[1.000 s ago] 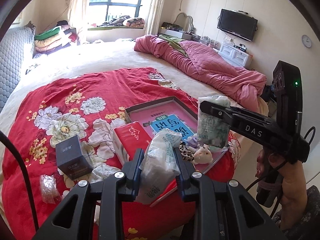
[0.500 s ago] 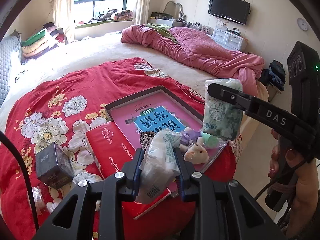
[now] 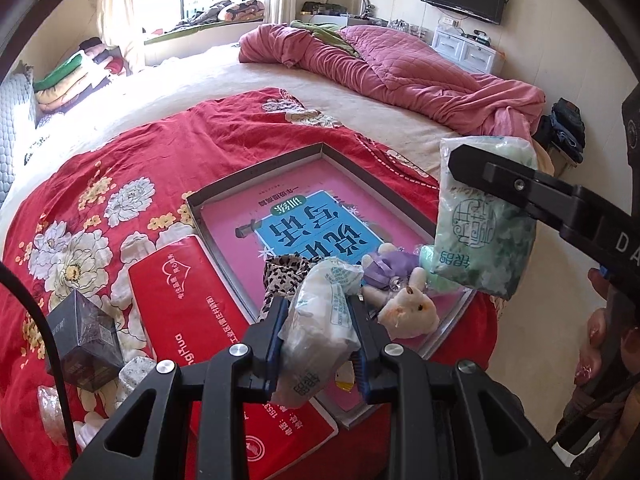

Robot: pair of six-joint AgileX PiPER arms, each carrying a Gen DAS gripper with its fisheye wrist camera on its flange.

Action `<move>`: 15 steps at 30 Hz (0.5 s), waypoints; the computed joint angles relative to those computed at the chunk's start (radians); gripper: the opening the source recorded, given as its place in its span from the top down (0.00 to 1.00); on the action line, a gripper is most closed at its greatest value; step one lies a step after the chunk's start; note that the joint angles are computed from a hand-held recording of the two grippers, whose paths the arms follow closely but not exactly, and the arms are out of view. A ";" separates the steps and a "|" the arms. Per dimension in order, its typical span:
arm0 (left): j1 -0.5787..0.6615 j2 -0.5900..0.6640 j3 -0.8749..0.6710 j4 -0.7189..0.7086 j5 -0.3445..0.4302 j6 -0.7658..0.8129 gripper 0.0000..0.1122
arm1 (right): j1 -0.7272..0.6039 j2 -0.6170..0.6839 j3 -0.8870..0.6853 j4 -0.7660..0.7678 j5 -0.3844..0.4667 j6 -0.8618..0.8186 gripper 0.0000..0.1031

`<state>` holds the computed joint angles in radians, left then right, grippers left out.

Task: Organize soft objects
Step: 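Carry the bagged item and wipes packet with both grippers over the pink tray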

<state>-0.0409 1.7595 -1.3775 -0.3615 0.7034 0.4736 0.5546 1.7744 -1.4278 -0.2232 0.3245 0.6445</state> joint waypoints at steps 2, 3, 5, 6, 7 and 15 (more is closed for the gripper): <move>-0.005 0.025 -0.016 0.003 0.003 -0.010 0.74 | -0.006 0.003 0.007 0.002 -0.010 0.006 0.76; -0.007 0.035 -0.023 0.004 0.005 -0.016 0.74 | -0.010 0.004 0.010 0.014 -0.013 -0.004 0.76; -0.011 0.061 -0.044 0.003 0.016 -0.024 0.74 | -0.017 0.006 0.023 0.007 -0.027 0.013 0.76; -0.013 0.072 -0.051 0.004 0.016 -0.028 0.74 | -0.022 0.008 0.030 0.024 -0.037 0.001 0.76; -0.015 0.080 -0.058 0.006 0.018 -0.031 0.74 | -0.026 0.010 0.036 0.036 -0.047 -0.004 0.76; -0.027 0.132 -0.095 0.014 0.019 -0.042 0.74 | -0.048 0.038 0.054 0.058 -0.085 0.006 0.76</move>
<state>-0.0680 1.8916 -1.4728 -0.3472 0.7226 0.4315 0.5070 1.8119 -1.3737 -0.1653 0.2399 0.6505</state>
